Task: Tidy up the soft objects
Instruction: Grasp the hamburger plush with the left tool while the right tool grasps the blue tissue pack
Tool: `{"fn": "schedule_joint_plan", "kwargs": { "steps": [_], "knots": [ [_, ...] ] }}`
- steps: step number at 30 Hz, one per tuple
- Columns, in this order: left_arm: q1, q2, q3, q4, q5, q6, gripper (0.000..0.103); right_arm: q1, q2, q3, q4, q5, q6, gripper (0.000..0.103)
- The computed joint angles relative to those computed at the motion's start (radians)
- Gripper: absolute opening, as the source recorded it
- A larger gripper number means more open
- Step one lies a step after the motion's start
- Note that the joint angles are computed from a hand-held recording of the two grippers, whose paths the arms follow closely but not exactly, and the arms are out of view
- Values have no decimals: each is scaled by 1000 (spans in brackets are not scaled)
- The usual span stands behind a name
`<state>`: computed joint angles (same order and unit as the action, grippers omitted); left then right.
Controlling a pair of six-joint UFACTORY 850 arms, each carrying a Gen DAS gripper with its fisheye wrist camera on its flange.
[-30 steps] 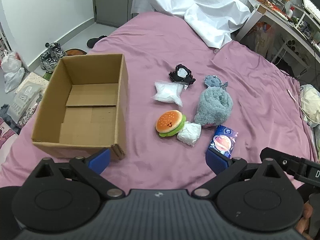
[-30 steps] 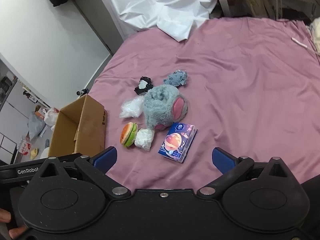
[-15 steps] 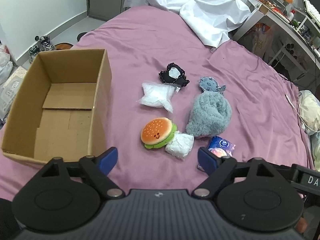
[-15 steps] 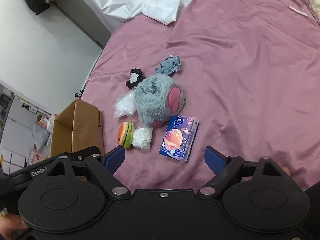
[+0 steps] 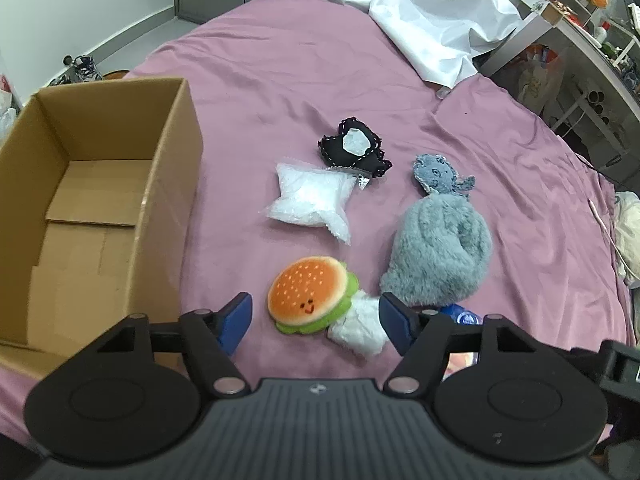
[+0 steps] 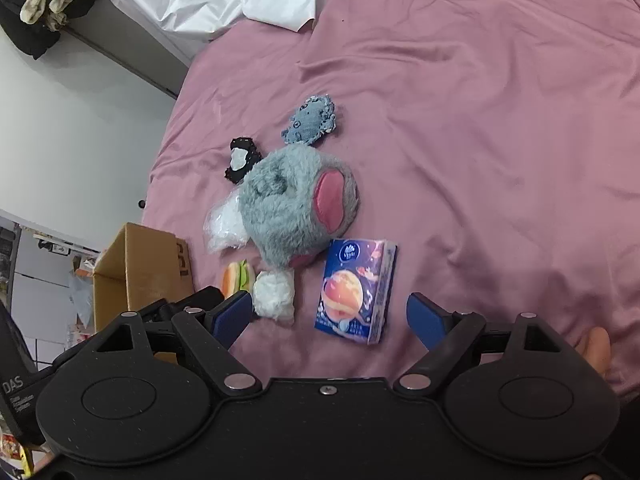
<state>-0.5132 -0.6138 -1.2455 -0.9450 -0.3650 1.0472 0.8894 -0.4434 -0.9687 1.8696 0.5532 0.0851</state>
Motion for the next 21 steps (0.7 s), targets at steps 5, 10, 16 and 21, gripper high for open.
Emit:
{"fn": "schedule_joint_plan", "kwargs": {
  "steps": [5, 10, 16, 21],
  "knots": [
    [-8, -57, -52, 61, -9, -71, 68, -34, -19, -1, 11, -54, 8, 84],
    [-12, -108, -100, 133, -33, -150, 68, -62, -38, -6, 25, -97, -10, 84],
    [-10, -131, -113, 99, -30, -140, 61, -91, -68, -32, 90, -137, -95, 84],
    [-9, -145, -123, 104, -48, -159, 48, -108, -90, -56, 158, -148, -172, 84]
  ]
}}
